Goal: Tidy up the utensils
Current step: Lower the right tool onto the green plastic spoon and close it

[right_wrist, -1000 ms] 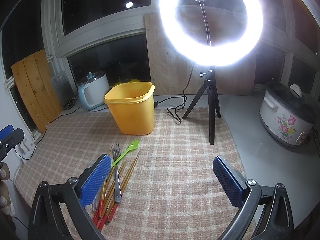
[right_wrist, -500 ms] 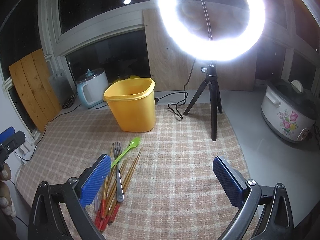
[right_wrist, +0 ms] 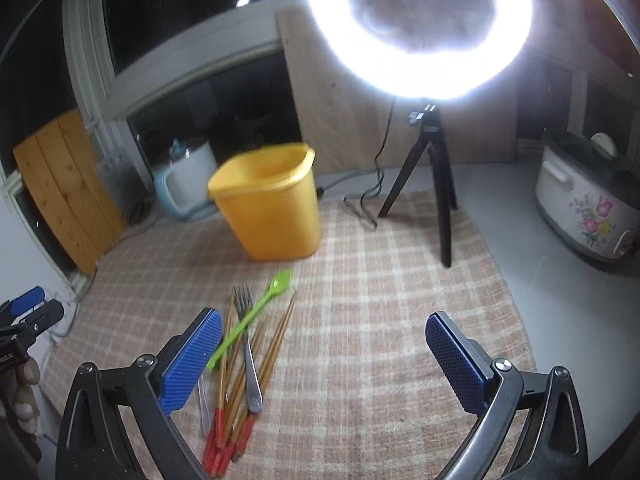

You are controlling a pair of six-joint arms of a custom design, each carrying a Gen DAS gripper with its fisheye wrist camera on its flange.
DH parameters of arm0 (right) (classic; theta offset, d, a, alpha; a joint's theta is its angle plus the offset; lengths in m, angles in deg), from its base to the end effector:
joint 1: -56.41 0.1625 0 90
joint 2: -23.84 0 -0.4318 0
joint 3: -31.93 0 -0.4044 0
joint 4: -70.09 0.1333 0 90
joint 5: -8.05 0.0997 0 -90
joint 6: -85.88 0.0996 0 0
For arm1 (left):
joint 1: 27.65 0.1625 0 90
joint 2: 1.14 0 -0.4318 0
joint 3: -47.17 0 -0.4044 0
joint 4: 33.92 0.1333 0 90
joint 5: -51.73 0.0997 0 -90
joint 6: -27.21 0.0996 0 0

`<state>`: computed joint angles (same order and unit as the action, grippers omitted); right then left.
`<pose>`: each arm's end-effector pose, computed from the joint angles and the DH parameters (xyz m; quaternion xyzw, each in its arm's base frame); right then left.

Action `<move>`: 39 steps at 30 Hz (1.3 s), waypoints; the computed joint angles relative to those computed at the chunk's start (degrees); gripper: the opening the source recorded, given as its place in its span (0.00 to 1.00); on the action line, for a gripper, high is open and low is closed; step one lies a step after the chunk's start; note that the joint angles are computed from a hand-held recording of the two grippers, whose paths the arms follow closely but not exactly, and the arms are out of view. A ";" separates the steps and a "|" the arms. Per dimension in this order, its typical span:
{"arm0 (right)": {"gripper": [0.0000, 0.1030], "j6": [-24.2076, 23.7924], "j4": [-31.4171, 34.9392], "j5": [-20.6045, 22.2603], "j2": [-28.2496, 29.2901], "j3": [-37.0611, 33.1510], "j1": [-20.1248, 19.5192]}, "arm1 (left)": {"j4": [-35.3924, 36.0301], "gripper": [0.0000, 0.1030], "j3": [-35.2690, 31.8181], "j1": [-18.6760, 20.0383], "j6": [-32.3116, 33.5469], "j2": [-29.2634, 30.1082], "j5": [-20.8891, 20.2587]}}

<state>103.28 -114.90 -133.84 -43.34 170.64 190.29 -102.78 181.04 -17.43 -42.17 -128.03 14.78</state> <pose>0.3248 -0.2585 0.1602 0.1151 -0.8774 0.3756 0.2754 -0.1609 -0.2453 0.3589 0.1867 0.8545 -0.3598 0.3247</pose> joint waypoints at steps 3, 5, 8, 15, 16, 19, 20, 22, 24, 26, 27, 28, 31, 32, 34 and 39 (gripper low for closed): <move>1.00 1.38 5.69 2.28 -0.50 -0.66 -1.33 | -3.78 0.96 1.31 2.20 2.59 -2.05 -1.56; 0.99 1.29 6.58 3.65 -0.31 -0.74 -2.02 | -7.20 0.92 2.14 4.18 4.83 -2.51 -2.72; 0.95 0.87 7.21 6.41 -0.62 -0.70 -3.65 | -12.22 0.77 3.27 7.58 8.33 -2.23 -5.25; 0.78 -1.90 7.18 13.10 -0.03 -1.14 -8.72 | -25.97 0.57 6.09 14.34 16.19 -1.78 -11.89; 0.74 -2.32 7.42 14.16 0.37 -1.41 -9.74 | -27.36 0.55 6.30 14.96 17.22 -1.51 -12.25; 0.59 -2.55 8.81 17.29 1.76 -2.55 -12.20 | -33.16 0.50 6.87 18.21 21.77 0.31 -13.80; 0.56 -2.59 9.30 18.95 2.11 -2.91 -13.15 | -35.53 0.49 6.99 19.86 23.77 1.21 -14.77; 0.42 -2.03 11.00 21.83 3.30 -4.22 -15.03 | -39.54 0.46 7.06 22.90 26.97 3.00 -16.47; 0.36 -1.00 13.09 22.18 4.39 -5.55 -15.79 | -42.36 0.43 7.12 25.02 29.31 4.22 -17.61; 0.33 0.08 14.91 22.03 5.73 -6.97 -16.17 | -45.39 0.40 7.19 27.05 32.15 5.61 -19.07; 0.31 0.41 15.30 22.34 6.26 -7.47 -16.35 | -46.66 0.39 7.22 27.92 33.45 6.30 -19.61; 0.30 0.62 15.43 23.00 6.66 -7.85 -16.66 | -47.94 0.38 7.24 28.79 34.69 7.12 -20.22; 0.23 2.98 17.59 23.58 7.62 -9.17 -17.44 | -51.33 0.34 7.17 31.60 38.10 9.84 -22.48; 0.22 3.57 18.11 23.88 7.48 -9.27 -17.60 | -52.24 0.34 7.17 32.34 38.85 10.53 -22.82; 0.20 4.46 18.83 24.30 7.79 -9.71 -18.14 | -54.16 0.34 7.16 33.75 39.97 11.82 -23.91; 0.20 5.81 18.29 26.13 8.18 -10.38 -19.06 | -57.38 0.31 7.00 35.97 42.28 14.16 -25.63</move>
